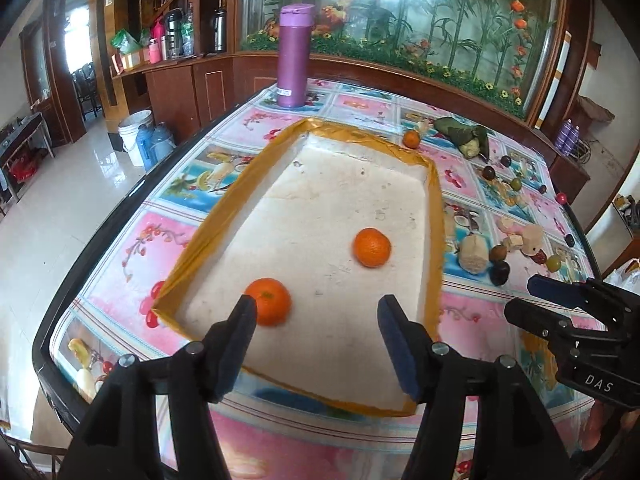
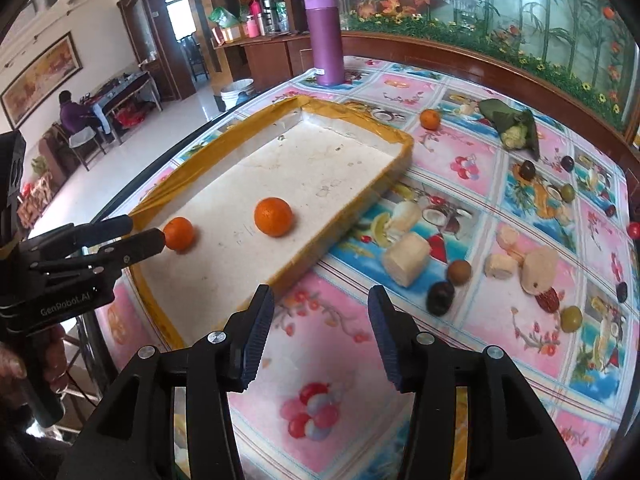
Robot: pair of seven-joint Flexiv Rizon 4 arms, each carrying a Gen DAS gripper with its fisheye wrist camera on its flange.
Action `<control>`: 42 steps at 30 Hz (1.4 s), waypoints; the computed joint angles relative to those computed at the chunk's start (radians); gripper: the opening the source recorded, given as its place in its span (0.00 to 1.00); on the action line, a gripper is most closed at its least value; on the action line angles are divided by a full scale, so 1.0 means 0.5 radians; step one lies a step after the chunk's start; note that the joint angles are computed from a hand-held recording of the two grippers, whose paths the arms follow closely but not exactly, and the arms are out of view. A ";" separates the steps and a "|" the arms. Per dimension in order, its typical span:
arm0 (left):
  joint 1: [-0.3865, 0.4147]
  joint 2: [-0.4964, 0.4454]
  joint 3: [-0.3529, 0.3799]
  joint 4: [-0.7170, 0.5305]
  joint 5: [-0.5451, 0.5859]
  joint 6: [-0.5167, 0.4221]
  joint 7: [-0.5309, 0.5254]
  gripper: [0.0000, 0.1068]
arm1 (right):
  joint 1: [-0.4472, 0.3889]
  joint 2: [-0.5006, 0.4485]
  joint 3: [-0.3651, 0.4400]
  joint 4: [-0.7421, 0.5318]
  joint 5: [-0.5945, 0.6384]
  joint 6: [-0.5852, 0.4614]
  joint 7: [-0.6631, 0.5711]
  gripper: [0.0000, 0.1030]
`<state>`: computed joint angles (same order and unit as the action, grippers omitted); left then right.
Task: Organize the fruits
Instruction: 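Grasp a dark plum with the left tool while the right tool grasps a green plum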
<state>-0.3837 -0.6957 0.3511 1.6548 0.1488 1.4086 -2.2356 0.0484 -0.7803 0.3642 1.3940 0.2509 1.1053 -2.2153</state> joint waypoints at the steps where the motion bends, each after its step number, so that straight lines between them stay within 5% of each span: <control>1: -0.005 -0.011 -0.019 -0.032 -0.001 -0.013 0.017 0.62 | -0.024 0.010 -0.004 0.017 0.011 0.008 -0.006 0.47; 14: -0.026 -0.204 -0.293 -0.418 -0.060 -0.196 0.307 0.73 | -0.259 -0.027 -0.126 -0.011 0.028 0.087 0.122 0.53; 26: -0.027 -0.276 -0.337 -0.557 -0.094 -0.373 0.307 0.73 | -0.279 -0.351 -0.155 -0.496 -0.095 -0.110 0.145 0.54; 32: 0.002 -0.304 -0.376 -0.600 -0.109 -0.416 0.311 0.74 | -0.241 -0.484 -0.146 -0.663 -0.161 -0.164 -0.073 0.53; 37: 0.025 -0.341 -0.411 -0.659 -0.136 -0.469 0.318 0.74 | -0.244 -0.576 -0.129 -0.836 -0.140 -0.280 -0.099 0.47; 42: 0.016 -0.403 -0.405 -0.762 -0.140 -0.533 0.295 0.74 | -0.258 -0.637 -0.129 -1.001 -0.042 -0.441 -0.110 0.27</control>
